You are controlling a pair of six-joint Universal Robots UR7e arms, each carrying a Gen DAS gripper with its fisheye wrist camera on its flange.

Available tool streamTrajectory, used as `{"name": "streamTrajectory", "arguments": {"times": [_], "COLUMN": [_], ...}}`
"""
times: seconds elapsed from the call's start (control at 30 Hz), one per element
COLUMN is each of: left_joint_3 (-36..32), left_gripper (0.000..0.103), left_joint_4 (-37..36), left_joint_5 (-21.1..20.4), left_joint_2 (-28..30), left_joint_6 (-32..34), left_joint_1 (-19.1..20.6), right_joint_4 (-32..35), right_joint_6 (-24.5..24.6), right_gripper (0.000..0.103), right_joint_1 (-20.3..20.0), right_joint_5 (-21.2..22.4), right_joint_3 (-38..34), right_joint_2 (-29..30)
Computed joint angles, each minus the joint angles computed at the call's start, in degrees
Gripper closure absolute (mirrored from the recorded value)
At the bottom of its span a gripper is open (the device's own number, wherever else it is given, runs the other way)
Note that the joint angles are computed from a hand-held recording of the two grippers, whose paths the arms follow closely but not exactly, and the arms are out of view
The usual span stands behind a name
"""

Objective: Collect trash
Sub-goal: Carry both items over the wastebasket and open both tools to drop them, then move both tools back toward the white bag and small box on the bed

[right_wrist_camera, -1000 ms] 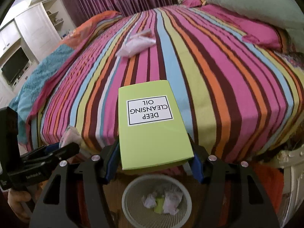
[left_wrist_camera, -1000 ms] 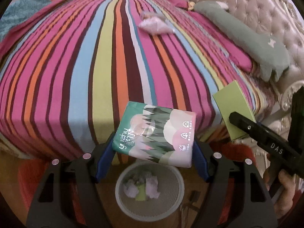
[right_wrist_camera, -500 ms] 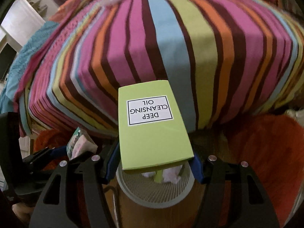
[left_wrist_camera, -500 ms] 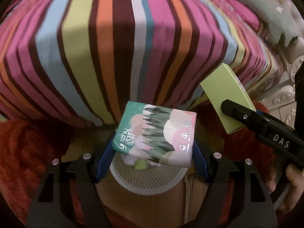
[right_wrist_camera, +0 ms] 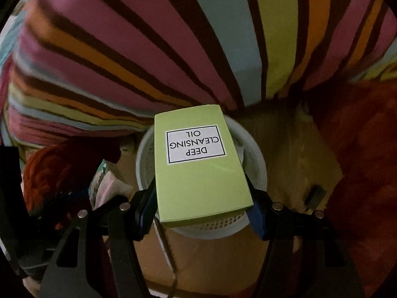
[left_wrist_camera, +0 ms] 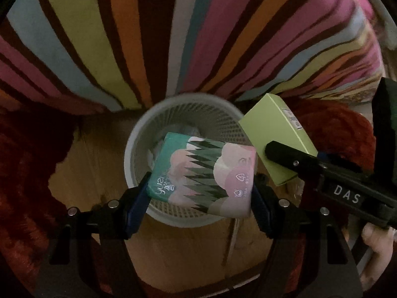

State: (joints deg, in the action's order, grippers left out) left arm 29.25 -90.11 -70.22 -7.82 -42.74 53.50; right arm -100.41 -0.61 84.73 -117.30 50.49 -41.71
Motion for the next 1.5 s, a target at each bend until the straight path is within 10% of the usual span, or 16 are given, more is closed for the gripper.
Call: {"name": "streamTrajectory", "arguments": {"times": [0.4,0.47,1.0,1.5], "left_joint_3": [-14.82,-19.43,-10.05,5.13], "left_gripper": [0.026,0.020,0.020,0.020], "left_joint_4": [14.48,18.27,11.50,-3.72], "left_joint_5": [-1.98,-2.09,-0.26,11.16], "left_joint_2": [7.95,10.29,5.39,-3.76], "left_joint_6": [-5.18,-6.02,-6.11,0.68], "left_joint_1": [1.74,1.90,1.23,-2.97], "right_joint_4": [9.38,10.47,5.89,-9.77], "right_joint_6": [6.85,8.36,10.04,1.42], "right_gripper": [0.042,0.018,0.013,0.013], "right_joint_1": [-1.85,-1.61,-2.05,0.16], "right_joint_5": [1.69,0.70,0.77,1.86], "right_joint_3": [-5.09,-5.55,-2.65,6.76], "right_joint_2": [3.64,3.91,2.27,-4.67]}}
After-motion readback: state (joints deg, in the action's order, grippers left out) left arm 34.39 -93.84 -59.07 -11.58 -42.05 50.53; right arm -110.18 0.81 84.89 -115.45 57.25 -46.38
